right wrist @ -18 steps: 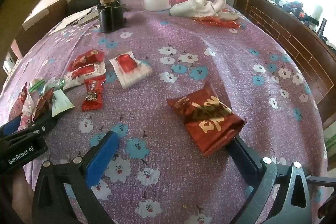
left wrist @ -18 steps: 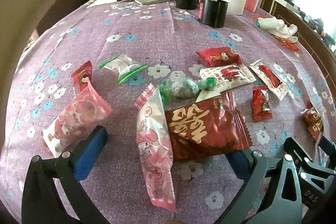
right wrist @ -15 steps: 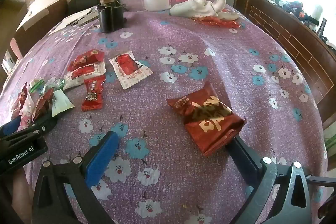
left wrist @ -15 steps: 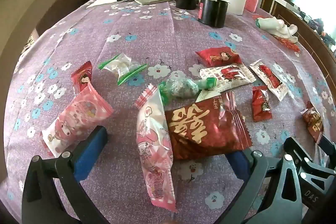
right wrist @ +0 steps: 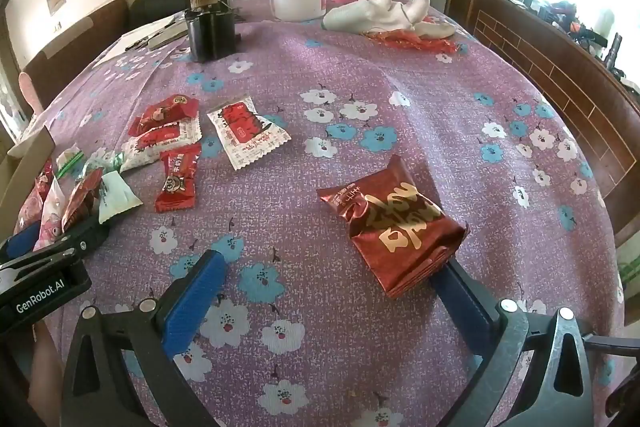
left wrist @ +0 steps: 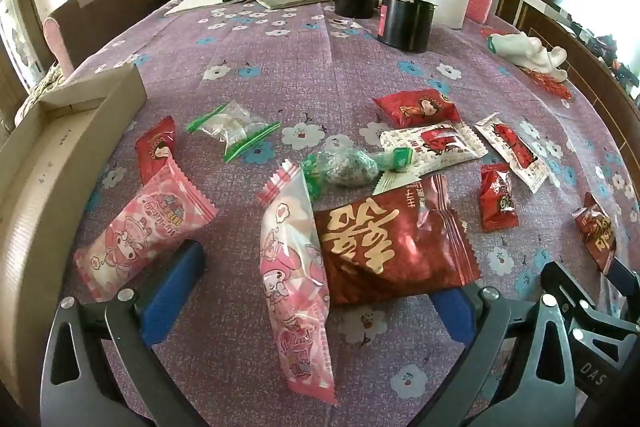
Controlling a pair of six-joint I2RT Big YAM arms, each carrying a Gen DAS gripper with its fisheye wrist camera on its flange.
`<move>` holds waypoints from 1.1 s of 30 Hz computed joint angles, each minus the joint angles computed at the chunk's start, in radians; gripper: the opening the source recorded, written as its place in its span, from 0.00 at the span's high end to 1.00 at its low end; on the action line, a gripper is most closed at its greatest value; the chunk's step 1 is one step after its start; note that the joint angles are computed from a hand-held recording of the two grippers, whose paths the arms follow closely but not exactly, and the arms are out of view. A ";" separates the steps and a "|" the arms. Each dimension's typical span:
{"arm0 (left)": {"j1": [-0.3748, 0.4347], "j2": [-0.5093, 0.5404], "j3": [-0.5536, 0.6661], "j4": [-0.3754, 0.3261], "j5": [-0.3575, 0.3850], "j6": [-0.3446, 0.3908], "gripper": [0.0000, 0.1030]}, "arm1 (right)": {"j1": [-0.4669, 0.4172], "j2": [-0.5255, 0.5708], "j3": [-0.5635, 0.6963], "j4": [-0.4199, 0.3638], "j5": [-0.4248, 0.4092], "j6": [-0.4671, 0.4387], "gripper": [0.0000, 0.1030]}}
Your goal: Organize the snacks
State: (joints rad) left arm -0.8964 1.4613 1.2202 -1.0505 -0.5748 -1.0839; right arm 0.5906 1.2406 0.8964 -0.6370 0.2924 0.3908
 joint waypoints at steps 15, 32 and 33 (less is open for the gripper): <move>0.000 0.000 0.000 0.000 0.000 0.000 0.00 | -0.001 0.000 0.000 0.000 -0.002 0.000 0.00; 0.000 -0.002 -0.001 0.000 0.006 0.004 0.00 | 0.000 0.000 0.000 0.000 -0.002 0.001 0.00; 0.001 0.000 0.004 -0.007 0.017 0.009 0.00 | -0.001 0.000 0.000 0.000 -0.003 0.001 0.00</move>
State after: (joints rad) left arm -0.8949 1.4615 1.2242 -1.0573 -0.5582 -1.0750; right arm 0.5897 1.2405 0.8966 -0.6374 0.2895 0.3918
